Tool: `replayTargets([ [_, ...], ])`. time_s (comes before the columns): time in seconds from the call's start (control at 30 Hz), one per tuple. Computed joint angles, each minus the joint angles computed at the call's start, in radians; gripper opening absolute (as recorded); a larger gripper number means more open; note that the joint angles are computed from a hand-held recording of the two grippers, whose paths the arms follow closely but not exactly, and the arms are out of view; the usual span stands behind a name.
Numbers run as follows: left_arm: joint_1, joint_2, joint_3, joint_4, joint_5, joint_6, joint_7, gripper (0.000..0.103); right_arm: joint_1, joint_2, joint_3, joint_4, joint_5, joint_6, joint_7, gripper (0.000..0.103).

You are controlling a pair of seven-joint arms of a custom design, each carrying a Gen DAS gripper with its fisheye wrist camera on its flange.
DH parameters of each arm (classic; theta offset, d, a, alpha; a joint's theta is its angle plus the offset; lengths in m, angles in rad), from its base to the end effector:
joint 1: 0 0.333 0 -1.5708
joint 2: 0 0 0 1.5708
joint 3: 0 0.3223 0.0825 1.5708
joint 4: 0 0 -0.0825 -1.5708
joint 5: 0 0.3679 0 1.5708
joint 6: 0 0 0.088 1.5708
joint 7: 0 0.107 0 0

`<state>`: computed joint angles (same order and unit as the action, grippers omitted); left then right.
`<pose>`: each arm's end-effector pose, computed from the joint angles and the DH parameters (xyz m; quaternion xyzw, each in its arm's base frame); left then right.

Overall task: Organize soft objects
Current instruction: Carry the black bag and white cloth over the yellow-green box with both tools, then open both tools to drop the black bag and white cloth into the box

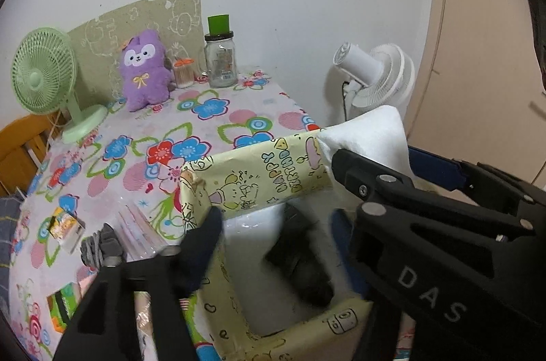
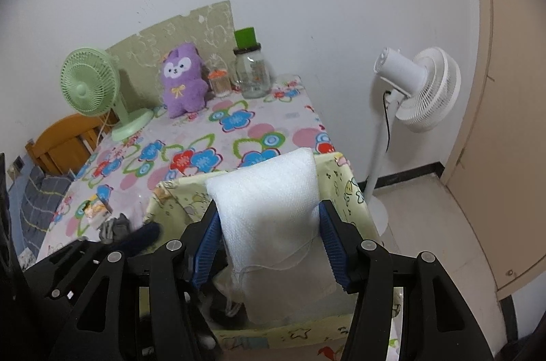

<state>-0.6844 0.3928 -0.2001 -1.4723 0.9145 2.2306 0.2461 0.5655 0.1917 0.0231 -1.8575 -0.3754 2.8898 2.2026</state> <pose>0.4797 -0.5087 0.5169 -0.6571 0.6397 -0.2755 0.2885 0.5239 0.3742 0.5282 -0.7252 0.5477 -0.1825 0.3751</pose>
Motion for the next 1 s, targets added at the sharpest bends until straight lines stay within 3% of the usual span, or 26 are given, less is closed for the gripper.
replayTargets([
  [0.13,0.0,0.014,0.003,0.021,-0.006,-0.014,0.019,0.085,-0.011,0.024,0.011,0.024,0.053,-0.022,-0.04,0.068],
  [0.43,0.012,0.031,0.011,0.043,-0.049,-0.002,0.049,0.091,0.013,0.055,-0.012,0.069,0.059,-0.062,-0.055,0.09],
  [0.73,0.018,0.002,0.012,0.016,-0.041,0.013,0.057,0.097,0.051,0.037,-0.046,0.066,-0.074,-0.061,0.092,0.096],
  [1.0,0.035,-0.075,-0.003,-0.066,0.004,0.033,0.016,0.097,0.062,0.003,-0.032,0.065,-0.208,-0.081,0.226,0.096],
])
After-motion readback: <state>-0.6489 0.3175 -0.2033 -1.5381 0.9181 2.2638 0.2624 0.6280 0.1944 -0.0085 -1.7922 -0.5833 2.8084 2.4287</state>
